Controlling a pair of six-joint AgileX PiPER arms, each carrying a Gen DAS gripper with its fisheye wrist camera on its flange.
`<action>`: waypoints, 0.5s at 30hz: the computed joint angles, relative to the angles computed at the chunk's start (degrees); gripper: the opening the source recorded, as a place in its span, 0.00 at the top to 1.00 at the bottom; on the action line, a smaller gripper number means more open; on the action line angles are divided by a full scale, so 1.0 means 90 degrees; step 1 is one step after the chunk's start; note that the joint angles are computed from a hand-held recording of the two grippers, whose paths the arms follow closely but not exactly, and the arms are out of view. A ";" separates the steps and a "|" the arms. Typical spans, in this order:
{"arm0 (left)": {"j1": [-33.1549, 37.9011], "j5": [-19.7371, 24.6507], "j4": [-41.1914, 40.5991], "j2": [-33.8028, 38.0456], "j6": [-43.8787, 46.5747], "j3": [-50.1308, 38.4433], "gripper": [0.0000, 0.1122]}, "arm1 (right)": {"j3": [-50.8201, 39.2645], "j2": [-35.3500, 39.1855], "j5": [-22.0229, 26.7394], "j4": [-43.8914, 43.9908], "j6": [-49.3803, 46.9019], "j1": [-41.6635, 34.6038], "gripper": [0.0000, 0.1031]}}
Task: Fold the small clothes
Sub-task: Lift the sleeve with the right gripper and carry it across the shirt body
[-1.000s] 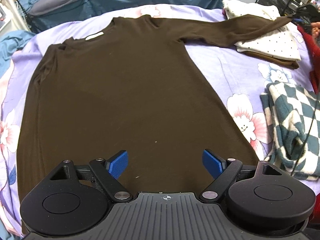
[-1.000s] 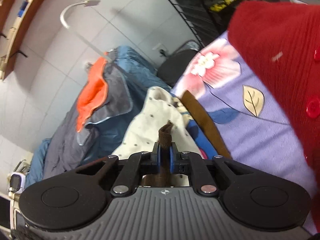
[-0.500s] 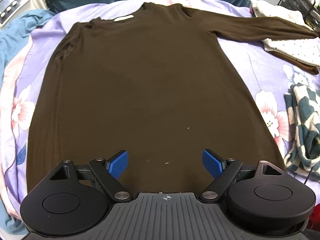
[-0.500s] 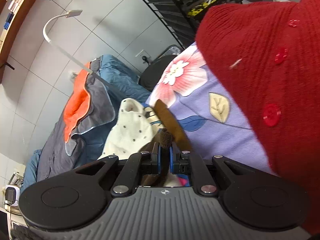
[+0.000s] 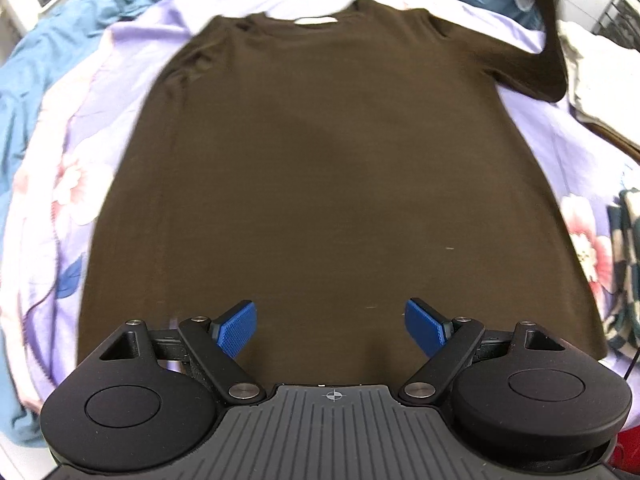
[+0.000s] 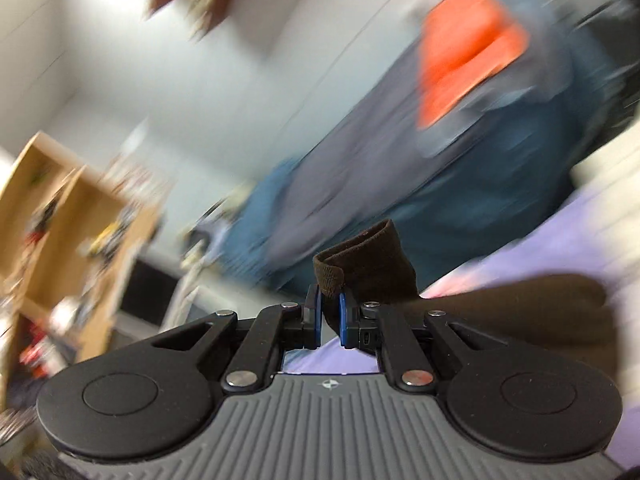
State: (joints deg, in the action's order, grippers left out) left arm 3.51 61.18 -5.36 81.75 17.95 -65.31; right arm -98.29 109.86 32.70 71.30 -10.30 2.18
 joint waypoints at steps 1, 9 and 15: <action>0.0188 0.0017 -0.0026 -0.0038 0.0087 0.0010 0.08 | -0.0307 0.0267 0.0108 0.0209 0.0038 0.0309 0.90; 0.1796 0.0177 -0.0192 0.0224 0.0826 -0.0101 0.08 | -0.2743 0.1940 0.0383 -0.1309 0.1574 0.2167 0.90; 0.2369 0.0229 -0.0308 0.0722 0.1214 -0.0481 0.08 | -0.4062 0.2743 0.0379 -0.3271 0.3462 0.2753 0.90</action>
State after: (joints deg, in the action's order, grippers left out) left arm 24.84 63.24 -8.14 88.24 28.88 -69.63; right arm -134.85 134.54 36.11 41.86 20.86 26.95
